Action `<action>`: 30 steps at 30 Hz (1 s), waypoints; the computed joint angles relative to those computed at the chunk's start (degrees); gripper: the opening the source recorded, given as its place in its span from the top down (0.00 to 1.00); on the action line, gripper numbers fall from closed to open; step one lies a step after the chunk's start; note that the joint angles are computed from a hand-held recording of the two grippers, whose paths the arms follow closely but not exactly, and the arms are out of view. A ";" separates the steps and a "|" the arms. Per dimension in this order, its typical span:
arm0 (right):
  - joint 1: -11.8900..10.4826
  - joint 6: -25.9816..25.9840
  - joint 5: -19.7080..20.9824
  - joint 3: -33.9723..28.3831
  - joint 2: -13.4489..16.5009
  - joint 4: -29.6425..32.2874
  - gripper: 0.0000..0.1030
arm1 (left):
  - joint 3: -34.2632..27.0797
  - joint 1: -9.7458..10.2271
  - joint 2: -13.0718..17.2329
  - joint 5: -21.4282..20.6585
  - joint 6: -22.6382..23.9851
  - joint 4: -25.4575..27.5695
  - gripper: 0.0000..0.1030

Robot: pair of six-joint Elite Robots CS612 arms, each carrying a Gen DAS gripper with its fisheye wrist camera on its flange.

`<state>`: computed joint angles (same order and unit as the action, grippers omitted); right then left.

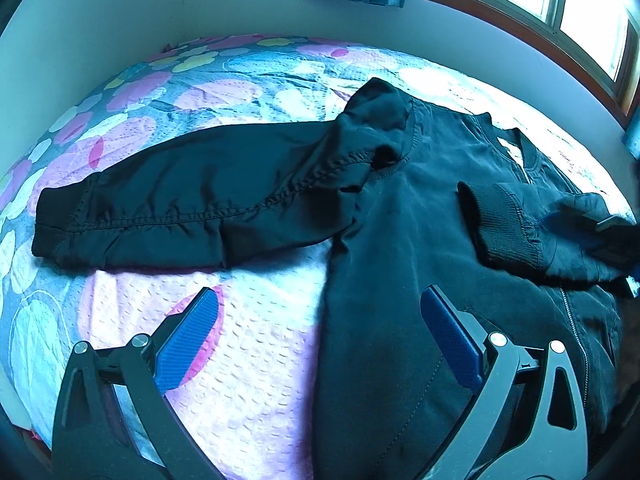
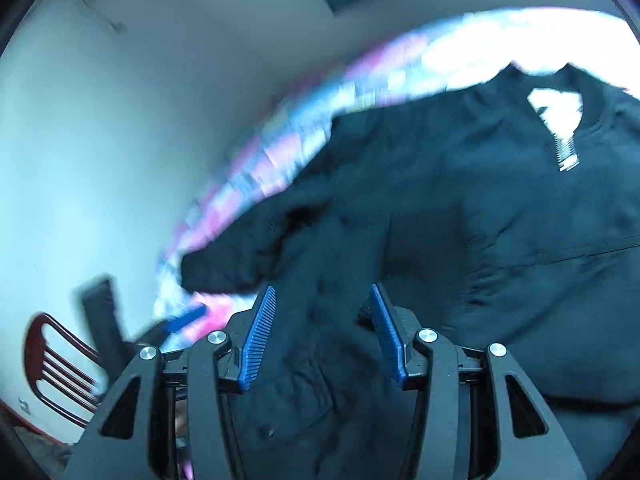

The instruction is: Fold small clothes

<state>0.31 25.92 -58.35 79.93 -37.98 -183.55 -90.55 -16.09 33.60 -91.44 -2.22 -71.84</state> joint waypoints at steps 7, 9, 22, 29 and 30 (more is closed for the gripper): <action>-5.38 11.76 -24.99 18.26 -9.36 -13.68 0.49 | 0.70 -0.40 -0.25 -0.54 0.00 -0.28 0.02; -6.60 16.91 -34.31 21.81 -10.94 -11.92 0.49 | 0.88 -0.66 -0.35 -0.80 0.11 -0.41 0.02; -11.22 20.93 -20.36 24.24 -8.07 -13.36 0.83 | 1.26 -2.27 -0.59 0.60 1.70 0.44 0.02; -7.89 19.05 -30.67 25.62 -11.70 -17.59 0.67 | 1.05 -1.33 -0.45 0.25 0.24 -0.44 0.02; -7.18 17.72 -29.48 24.74 -11.63 -17.47 0.63 | 1.01 -1.03 -0.45 0.07 -0.26 -0.53 0.02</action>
